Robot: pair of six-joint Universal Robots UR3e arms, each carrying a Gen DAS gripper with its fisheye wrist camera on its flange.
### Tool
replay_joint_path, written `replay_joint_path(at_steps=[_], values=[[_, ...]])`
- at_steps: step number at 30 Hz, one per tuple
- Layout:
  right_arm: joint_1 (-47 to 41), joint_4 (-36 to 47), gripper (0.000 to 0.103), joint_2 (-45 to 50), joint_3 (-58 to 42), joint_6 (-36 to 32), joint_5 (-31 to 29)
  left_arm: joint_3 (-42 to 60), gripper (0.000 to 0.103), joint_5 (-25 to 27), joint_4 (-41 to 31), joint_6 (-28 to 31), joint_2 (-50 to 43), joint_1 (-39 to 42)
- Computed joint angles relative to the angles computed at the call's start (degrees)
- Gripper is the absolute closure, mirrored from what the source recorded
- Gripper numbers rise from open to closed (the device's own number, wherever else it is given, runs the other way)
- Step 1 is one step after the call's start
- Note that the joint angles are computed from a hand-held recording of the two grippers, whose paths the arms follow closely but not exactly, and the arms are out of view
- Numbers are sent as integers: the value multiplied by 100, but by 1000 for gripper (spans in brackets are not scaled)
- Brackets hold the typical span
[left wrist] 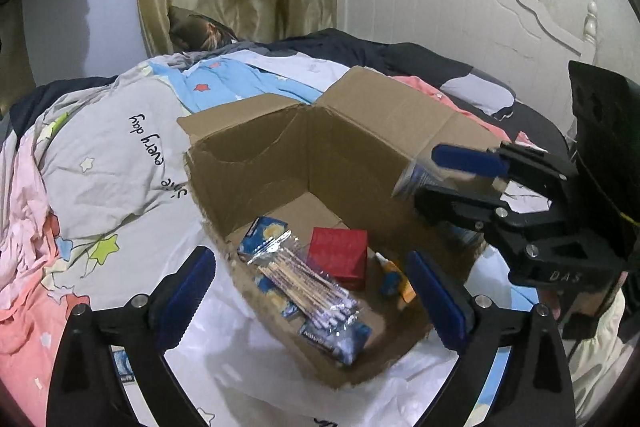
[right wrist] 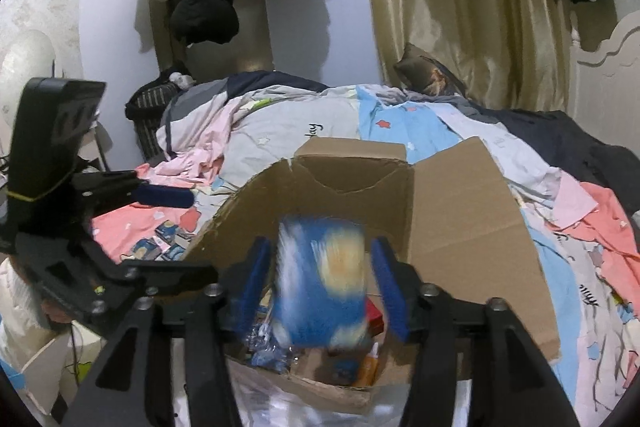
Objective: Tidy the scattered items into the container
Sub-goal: 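Open the left gripper to drop the stick bag while the right gripper releases the tissue pack, then withdraw both tools from the box back toward the remaining tissue packs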
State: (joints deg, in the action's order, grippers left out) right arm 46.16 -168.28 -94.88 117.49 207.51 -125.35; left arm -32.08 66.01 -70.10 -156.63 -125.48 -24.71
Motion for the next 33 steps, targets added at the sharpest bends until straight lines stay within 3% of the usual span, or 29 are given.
replay_joint_path(at_steps=[2,5,10,14,18,24,28,33], values=[[98,-41,35,15,-12,116,-142,-638,3,-143,275,-11,365,124],[395,-57,35,102,-93,363,-545,-1654,3,-475,583,-24,959,381],[1154,-409,33,605,-343,672,-1341,-3860,2,-902,1689,-35,2080,905],[1846,-158,31,1350,-1098,862,-1888,-4837,2,-980,1858,29,2614,1310],[2228,52,28,2099,-2016,703,-1978,-5640,2,-1181,1821,222,3206,1822],[2313,689,25,3300,-3582,599,-1563,-7087,2,-1607,2196,449,4155,2935],[2173,1153,25,4006,-4588,531,-1154,-7801,2,-1200,2408,755,4521,3426],[1953,1653,25,4819,-5816,423,-654,-8280,2,-1252,2154,1084,4652,4186]])
